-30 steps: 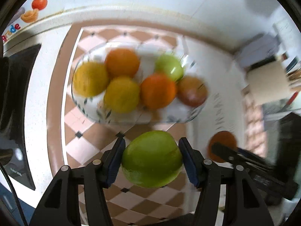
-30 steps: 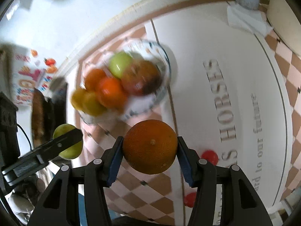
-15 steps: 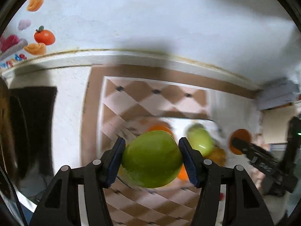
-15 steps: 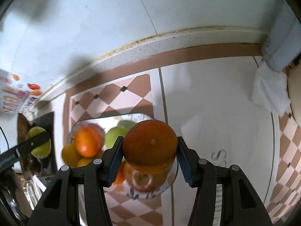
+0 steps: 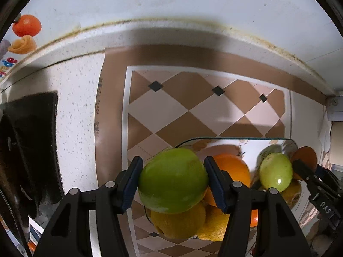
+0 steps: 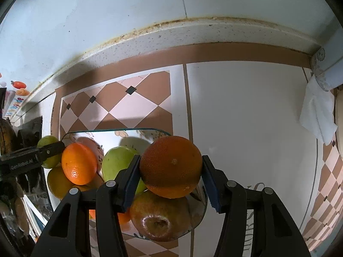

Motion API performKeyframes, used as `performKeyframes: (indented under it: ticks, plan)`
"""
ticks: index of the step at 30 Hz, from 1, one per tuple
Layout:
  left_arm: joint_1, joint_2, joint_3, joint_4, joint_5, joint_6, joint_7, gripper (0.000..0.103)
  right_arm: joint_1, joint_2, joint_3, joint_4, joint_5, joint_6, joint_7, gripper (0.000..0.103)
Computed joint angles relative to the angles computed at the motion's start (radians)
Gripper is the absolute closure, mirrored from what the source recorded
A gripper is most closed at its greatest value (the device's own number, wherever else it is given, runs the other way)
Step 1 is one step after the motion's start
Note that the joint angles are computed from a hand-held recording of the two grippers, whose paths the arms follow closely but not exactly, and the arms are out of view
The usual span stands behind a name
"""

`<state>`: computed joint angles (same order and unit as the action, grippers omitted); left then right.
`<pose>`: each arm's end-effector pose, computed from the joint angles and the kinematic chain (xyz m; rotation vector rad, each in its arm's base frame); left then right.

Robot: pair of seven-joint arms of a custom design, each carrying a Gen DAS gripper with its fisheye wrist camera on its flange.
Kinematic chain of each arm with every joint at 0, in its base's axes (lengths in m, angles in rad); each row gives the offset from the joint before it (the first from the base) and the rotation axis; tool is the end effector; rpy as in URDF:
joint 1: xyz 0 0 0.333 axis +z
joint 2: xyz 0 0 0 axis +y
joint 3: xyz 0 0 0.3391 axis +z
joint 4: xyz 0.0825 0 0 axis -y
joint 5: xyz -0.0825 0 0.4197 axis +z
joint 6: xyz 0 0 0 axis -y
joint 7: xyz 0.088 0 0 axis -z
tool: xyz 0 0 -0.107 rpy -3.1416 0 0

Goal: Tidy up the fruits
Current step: 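Lower the green apple onto the plate with the left tool while the right tool places the orange, then lift both open tools up away from the plate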

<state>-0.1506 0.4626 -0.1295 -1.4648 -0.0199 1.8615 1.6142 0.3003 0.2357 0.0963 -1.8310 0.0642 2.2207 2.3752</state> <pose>0.7029 -0.1884 0.4203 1.7990 -2.4538 -0.0019 0.6197 0.2576 0.4249 -1.5848 2.5174 0.0693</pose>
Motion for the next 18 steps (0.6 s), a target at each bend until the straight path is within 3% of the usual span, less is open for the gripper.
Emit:
performKeyframes:
  ticks: [3,10,12,13,15,16,18]
  plan:
    - [0.004,0.022,0.000,0.029,-0.014,-0.026,-0.008,0.046,-0.008,-0.002,0.000,-0.004,0.024,-0.001,0.006,0.030]
    - [0.006,0.038,-0.002,0.070,-0.025,-0.054,-0.006,0.045,-0.010,-0.011,0.003,-0.015,0.049,0.007,0.013,0.023]
    - [0.007,0.023,0.000,0.059,-0.018,-0.045,0.000,0.044,-0.004,-0.019,0.003,-0.015,0.036,0.003,0.021,0.011]
    - [0.005,0.012,0.002,0.049,-0.009,-0.034,0.001,0.043,0.003,-0.022,0.001,-0.009,0.013,-0.012,0.034,0.009]
    - [-0.011,-0.027,0.016,0.006,0.041,0.013,-0.023,0.028,0.021,-0.026,-0.004,0.008,-0.050,-0.054,0.070,0.009]
    - [-0.013,-0.047,0.018,-0.017,0.056,0.035,-0.031,0.011,0.032,-0.032,-0.004,0.014,-0.084,-0.075,0.087,0.009]
    - [-0.009,-0.089,0.015,-0.066,0.062,0.068,-0.037,0.007,0.044,-0.047,0.000,0.015,-0.118,-0.092,0.104,0.008]
